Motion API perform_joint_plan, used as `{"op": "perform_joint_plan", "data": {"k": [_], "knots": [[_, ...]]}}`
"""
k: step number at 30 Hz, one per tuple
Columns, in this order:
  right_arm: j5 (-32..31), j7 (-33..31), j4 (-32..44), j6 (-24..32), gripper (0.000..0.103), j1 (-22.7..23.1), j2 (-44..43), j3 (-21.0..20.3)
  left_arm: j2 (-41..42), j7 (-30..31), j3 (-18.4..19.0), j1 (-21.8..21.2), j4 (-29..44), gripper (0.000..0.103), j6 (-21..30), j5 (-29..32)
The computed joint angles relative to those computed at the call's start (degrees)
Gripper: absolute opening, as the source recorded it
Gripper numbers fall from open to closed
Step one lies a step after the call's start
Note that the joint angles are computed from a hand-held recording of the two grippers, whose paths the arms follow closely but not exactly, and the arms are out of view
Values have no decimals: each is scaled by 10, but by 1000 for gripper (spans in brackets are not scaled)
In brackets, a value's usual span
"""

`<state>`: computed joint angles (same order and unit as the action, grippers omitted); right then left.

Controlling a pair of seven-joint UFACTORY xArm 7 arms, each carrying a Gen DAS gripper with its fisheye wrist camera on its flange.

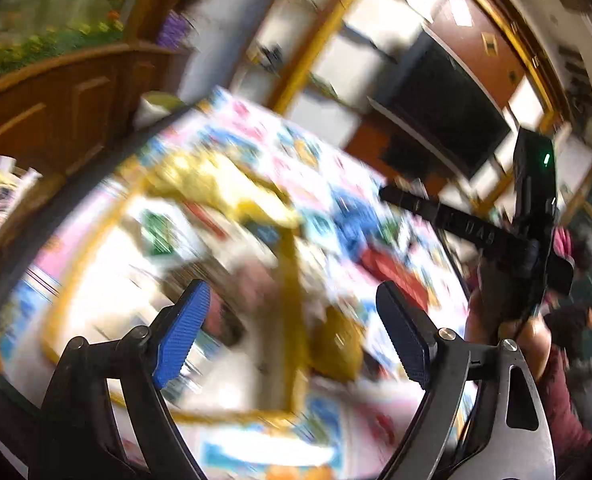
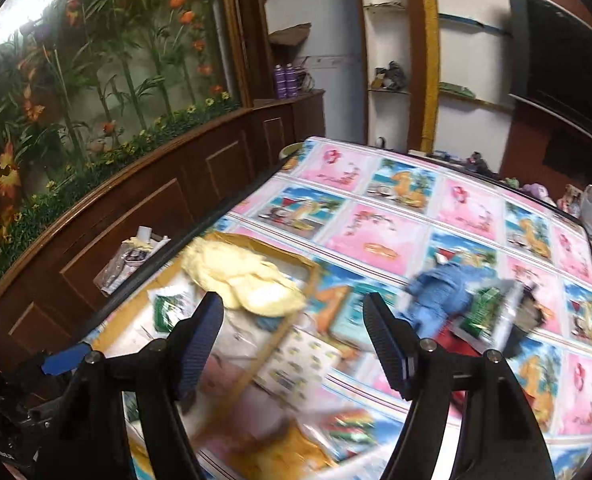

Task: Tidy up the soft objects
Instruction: 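Move both open grippers back over the items on the table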

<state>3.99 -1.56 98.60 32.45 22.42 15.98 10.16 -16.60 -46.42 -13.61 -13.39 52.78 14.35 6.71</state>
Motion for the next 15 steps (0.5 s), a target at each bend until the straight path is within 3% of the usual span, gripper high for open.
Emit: {"op": "perform_joint_plan", "data": {"k": [3,5,11,15], "knots": [[19,-10,-79,-22,72,-24,-55,-7,37,68,28,-65,28,86,23,-79],[37,-19,-119,-32,72,-41,-82,-11,56,78,26,-77,47,86,32,-101],[92,-45,-217,-47,72,-83,-144,-31,77,-40,-22,-40,90,86,85,37],[129,-75,-262,-47,72,-101,-168,-45,94,-77,-23,-46,116,86,139,89]]}}
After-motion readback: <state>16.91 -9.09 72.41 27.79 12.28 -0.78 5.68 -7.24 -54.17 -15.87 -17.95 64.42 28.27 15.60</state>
